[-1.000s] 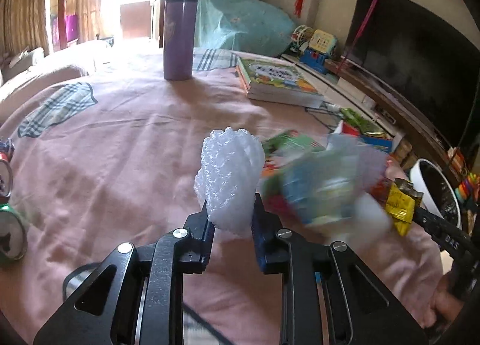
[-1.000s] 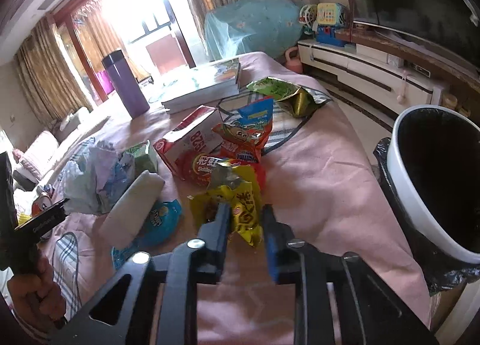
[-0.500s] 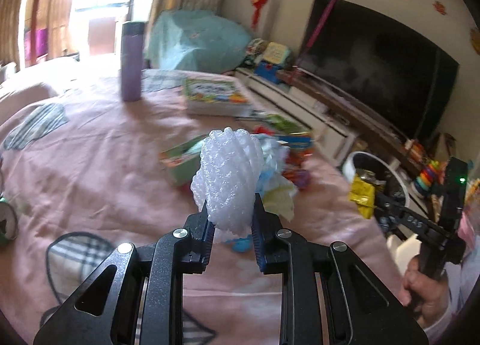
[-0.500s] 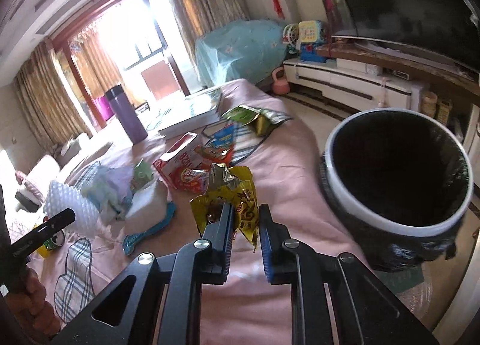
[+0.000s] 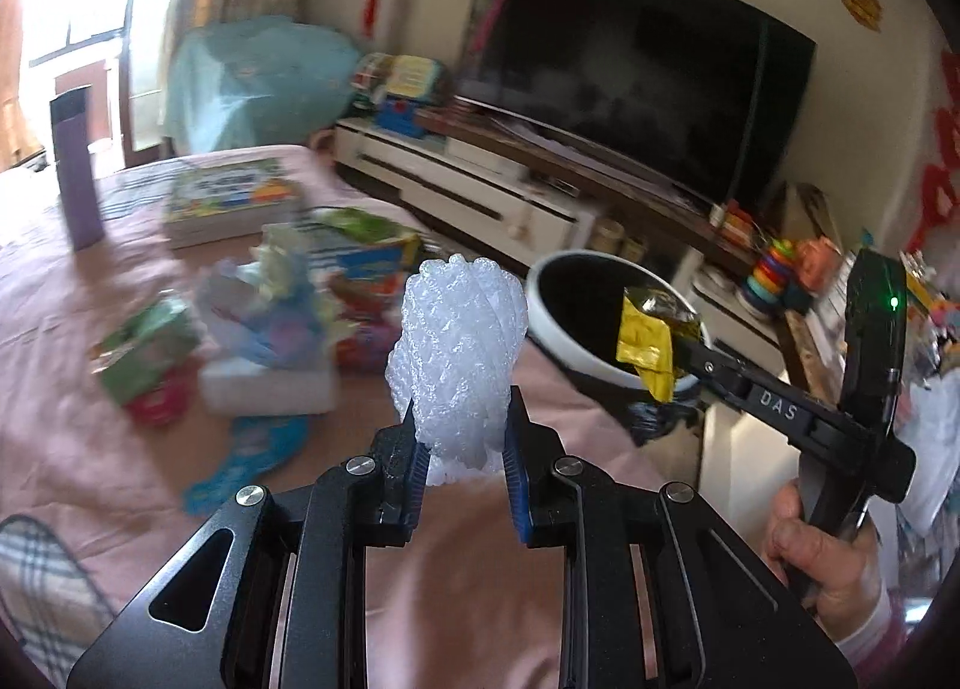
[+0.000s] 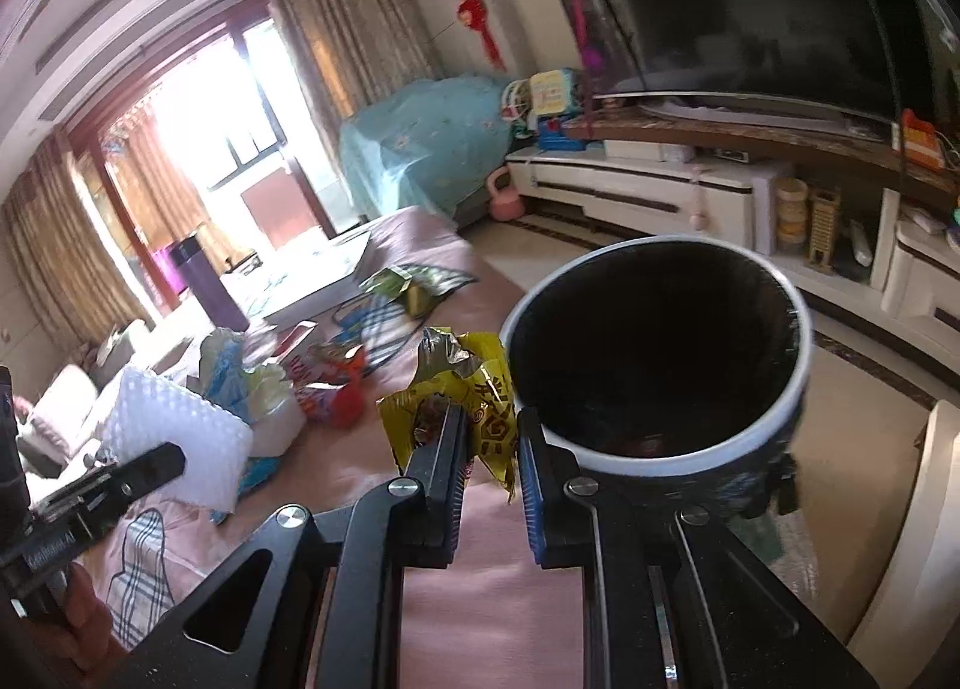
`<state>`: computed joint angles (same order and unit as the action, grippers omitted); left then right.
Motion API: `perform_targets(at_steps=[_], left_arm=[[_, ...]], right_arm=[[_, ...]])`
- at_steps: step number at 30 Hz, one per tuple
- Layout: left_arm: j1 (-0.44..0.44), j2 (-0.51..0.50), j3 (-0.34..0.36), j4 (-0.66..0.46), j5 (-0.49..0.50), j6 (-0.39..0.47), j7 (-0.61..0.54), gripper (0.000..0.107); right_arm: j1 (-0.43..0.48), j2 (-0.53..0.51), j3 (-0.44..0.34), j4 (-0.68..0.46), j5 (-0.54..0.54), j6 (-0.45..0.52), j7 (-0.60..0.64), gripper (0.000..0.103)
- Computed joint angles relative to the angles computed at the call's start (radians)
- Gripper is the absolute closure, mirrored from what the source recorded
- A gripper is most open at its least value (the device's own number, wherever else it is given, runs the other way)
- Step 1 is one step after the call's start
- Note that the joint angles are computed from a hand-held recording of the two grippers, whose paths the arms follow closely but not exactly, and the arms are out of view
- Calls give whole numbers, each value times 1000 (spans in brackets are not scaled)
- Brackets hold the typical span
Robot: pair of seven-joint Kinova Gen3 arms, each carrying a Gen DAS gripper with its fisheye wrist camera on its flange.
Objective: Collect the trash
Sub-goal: 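Carry the net and snack bag over the bin and open both tools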
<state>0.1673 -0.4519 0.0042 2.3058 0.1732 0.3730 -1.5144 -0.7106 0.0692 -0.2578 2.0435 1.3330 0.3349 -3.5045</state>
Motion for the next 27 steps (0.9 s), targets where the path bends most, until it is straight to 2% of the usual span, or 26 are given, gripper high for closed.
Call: perform_targets(at_steps=[4, 10, 15, 17, 21, 27], left_arm=[[37, 80, 23, -45, 14, -19, -7, 87], [35, 167, 71, -104, -3, -33, 3, 87], [71, 254, 52, -161, 27, -45, -29, 87], [94, 286, 30, -184, 64, -42, -74, 87], [99, 352, 29, -238, 126, -18, -148, 87], [57, 433, 80, -306, 150, 11, -178, 87]], right_arm=[[32, -22, 14, 21, 4, -16, -12, 86], [88, -33, 28, 30, -42, -41, 50, 86], [127, -36, 42, 22, -127, -61, 156, 86], [138, -32, 49, 15, -160, -67, 201, 86], [153, -20, 67, -6, -236, -78, 298, 85], [151, 8, 100, -41, -376, -81, 465, 85]])
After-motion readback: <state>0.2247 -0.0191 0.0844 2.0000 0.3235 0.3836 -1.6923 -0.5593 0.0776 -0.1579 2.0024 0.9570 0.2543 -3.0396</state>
